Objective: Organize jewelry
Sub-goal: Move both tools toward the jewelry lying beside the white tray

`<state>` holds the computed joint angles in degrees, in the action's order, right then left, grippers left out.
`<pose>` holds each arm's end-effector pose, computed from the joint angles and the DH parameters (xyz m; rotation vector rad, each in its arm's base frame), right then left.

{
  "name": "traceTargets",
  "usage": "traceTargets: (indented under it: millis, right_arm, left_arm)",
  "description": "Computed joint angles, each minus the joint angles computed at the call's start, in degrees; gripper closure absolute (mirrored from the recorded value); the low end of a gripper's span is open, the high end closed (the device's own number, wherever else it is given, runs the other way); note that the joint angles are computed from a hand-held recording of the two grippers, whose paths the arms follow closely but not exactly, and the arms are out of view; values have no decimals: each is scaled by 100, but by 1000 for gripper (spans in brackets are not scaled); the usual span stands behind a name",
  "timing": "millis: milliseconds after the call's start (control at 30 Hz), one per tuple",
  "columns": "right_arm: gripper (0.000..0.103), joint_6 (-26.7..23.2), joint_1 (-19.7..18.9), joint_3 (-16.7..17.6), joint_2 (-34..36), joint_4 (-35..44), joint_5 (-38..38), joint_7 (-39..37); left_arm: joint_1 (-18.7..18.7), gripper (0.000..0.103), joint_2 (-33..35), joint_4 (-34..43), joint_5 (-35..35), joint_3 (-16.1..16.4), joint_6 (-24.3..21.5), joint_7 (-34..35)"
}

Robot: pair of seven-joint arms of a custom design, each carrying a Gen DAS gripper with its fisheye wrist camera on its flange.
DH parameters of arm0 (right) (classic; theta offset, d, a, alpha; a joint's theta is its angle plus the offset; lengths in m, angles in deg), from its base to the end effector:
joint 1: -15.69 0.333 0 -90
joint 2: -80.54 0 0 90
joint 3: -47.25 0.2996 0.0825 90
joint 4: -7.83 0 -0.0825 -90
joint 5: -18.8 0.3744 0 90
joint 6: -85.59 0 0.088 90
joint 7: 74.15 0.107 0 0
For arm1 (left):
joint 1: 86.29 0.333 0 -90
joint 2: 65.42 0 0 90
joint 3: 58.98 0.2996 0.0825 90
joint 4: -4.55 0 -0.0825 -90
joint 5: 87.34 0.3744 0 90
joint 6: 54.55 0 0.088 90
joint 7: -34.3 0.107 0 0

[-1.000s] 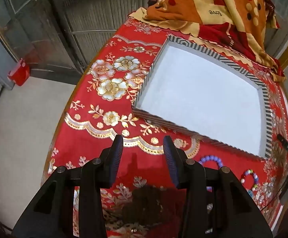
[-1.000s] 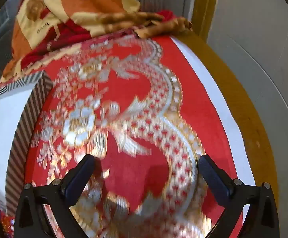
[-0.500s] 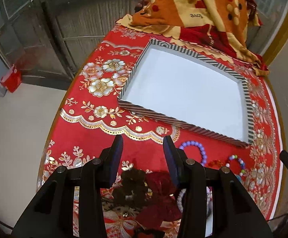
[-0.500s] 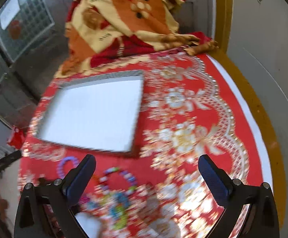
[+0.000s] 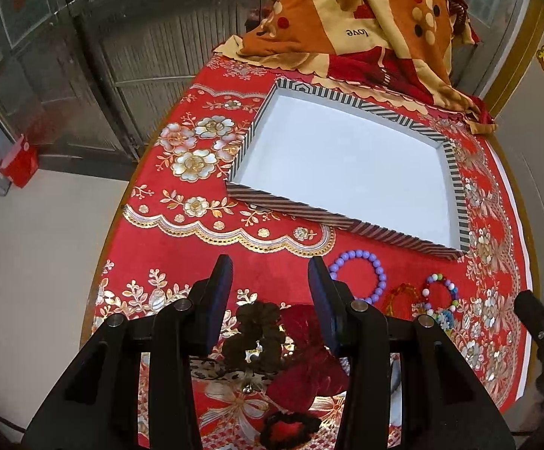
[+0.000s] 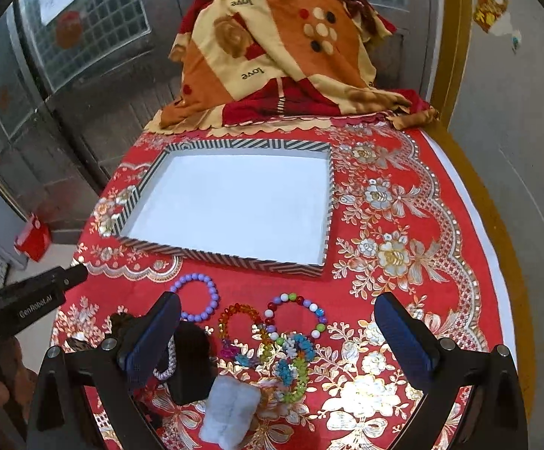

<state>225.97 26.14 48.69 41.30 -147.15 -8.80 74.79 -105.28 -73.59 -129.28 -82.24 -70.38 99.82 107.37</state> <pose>0.3642 0.0765 0.4684 -1.3719 2.3539 -0.6461 0.4463 -0.2673 0.4368 -1.6589 2.2748 -0.6208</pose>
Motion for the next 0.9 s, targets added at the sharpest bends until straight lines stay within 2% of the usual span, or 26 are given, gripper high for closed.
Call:
traceTargets:
  millis: [167,600,733,900]
  right_arm:
    - [1,161,46,-38,45,-14,116,97]
    - [1,119,63,48,208,123,65,103]
    - [1,167,152,-95,257,126,265,-27]
    - [1,163,149,-58,308,164,282,-129]
  left_arm:
    - [9,62,-51,-60,44,10,15,-11]
    - [-22,62,-125,-141,-42,55,19,55]
    - [-24,62,-137,-144,-4,48,-6,21]
    - [-36,62,-137,-137,-13,52,-28,18]
